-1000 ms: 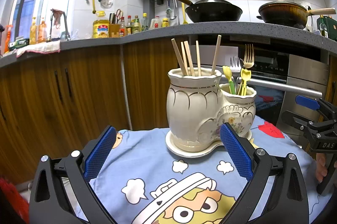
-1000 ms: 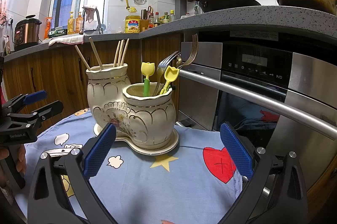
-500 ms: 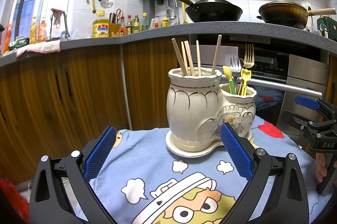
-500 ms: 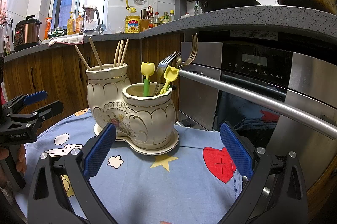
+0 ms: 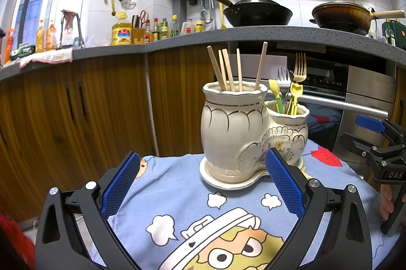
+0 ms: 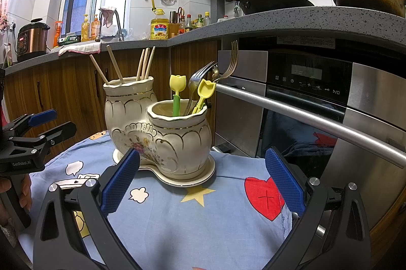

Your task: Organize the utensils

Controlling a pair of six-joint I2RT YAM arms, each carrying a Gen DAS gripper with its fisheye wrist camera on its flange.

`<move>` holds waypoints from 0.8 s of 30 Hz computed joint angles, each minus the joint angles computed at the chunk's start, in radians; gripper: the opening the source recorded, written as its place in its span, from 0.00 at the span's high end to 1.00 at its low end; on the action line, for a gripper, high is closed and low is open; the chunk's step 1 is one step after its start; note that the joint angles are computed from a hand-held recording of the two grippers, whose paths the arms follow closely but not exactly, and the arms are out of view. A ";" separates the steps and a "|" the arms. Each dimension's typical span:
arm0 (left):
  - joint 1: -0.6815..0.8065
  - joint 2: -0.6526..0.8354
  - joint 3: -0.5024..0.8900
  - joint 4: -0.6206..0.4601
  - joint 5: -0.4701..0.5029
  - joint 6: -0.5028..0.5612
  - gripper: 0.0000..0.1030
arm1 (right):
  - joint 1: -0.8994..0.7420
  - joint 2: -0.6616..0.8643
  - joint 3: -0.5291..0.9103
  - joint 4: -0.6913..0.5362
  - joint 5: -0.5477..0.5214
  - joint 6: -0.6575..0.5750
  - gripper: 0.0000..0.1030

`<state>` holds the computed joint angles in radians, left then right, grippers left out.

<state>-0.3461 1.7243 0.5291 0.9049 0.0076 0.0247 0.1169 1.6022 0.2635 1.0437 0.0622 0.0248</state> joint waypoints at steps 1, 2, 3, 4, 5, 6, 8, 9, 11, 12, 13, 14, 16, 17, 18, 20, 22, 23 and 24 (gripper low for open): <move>0.000 0.000 0.000 0.000 0.000 0.000 0.05 | 0.002 0.000 0.000 0.000 0.001 0.001 0.05; -0.001 0.000 0.000 0.000 0.000 0.000 0.05 | 0.002 0.000 0.000 0.000 0.001 0.001 0.05; -0.001 0.000 0.000 0.000 0.000 0.000 0.05 | 0.002 0.000 0.000 0.000 0.002 0.000 0.05; 0.000 0.000 0.000 -0.001 0.000 0.000 0.05 | 0.001 0.000 0.000 0.000 0.001 0.000 0.05; -0.001 0.000 0.000 -0.001 -0.001 0.000 0.05 | 0.001 0.000 0.000 0.000 0.001 0.000 0.05; 0.000 -0.001 0.000 -0.001 0.000 0.000 0.05 | 0.000 0.000 0.001 0.000 0.001 0.000 0.05; 0.000 -0.001 0.000 -0.001 0.000 0.000 0.05 | 0.001 0.000 0.001 -0.001 0.001 0.000 0.05; 0.000 -0.001 0.000 -0.001 0.000 0.000 0.05 | 0.000 0.000 0.000 -0.001 0.000 0.000 0.05; -0.001 -0.001 0.000 -0.002 -0.001 -0.001 0.05 | 0.002 0.000 0.001 -0.002 0.001 0.000 0.05; -0.001 -0.001 0.000 -0.002 -0.001 -0.001 0.05 | 0.000 -0.001 0.000 -0.002 0.000 0.000 0.05; 0.000 -0.001 0.000 -0.002 -0.001 0.000 0.05 | 0.001 -0.001 0.000 -0.001 0.001 0.000 0.05; 0.000 -0.001 0.000 -0.002 -0.001 0.000 0.05 | 0.000 0.000 0.001 -0.001 0.000 0.000 0.05; -0.001 -0.002 0.000 -0.001 -0.001 -0.001 0.05 | 0.000 0.000 0.001 -0.002 0.000 0.000 0.05; 0.000 -0.002 0.000 -0.002 -0.001 -0.001 0.05 | 0.000 -0.001 0.001 -0.002 -0.001 0.000 0.05; 0.001 -0.002 0.000 -0.003 -0.002 -0.001 0.05 | -0.001 -0.001 0.001 -0.003 -0.001 -0.001 0.05; -0.002 0.004 0.000 0.004 -0.008 -0.005 0.05 | 0.000 -0.001 0.001 -0.003 -0.001 -0.001 0.05; -0.003 0.008 0.000 0.008 -0.011 -0.005 0.05 | 0.000 -0.002 0.001 -0.003 0.000 0.000 0.05; -0.002 0.010 0.001 0.009 -0.009 -0.004 0.05 | 0.000 -0.002 0.000 -0.002 0.000 0.000 0.05; -0.001 0.007 -0.001 0.010 -0.008 -0.005 0.05 | -0.001 -0.002 0.000 -0.002 -0.001 0.000 0.05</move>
<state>-0.3475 1.7316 0.5280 0.9153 -0.0005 0.0196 0.1161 1.6004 0.2637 1.0419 0.0613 0.0248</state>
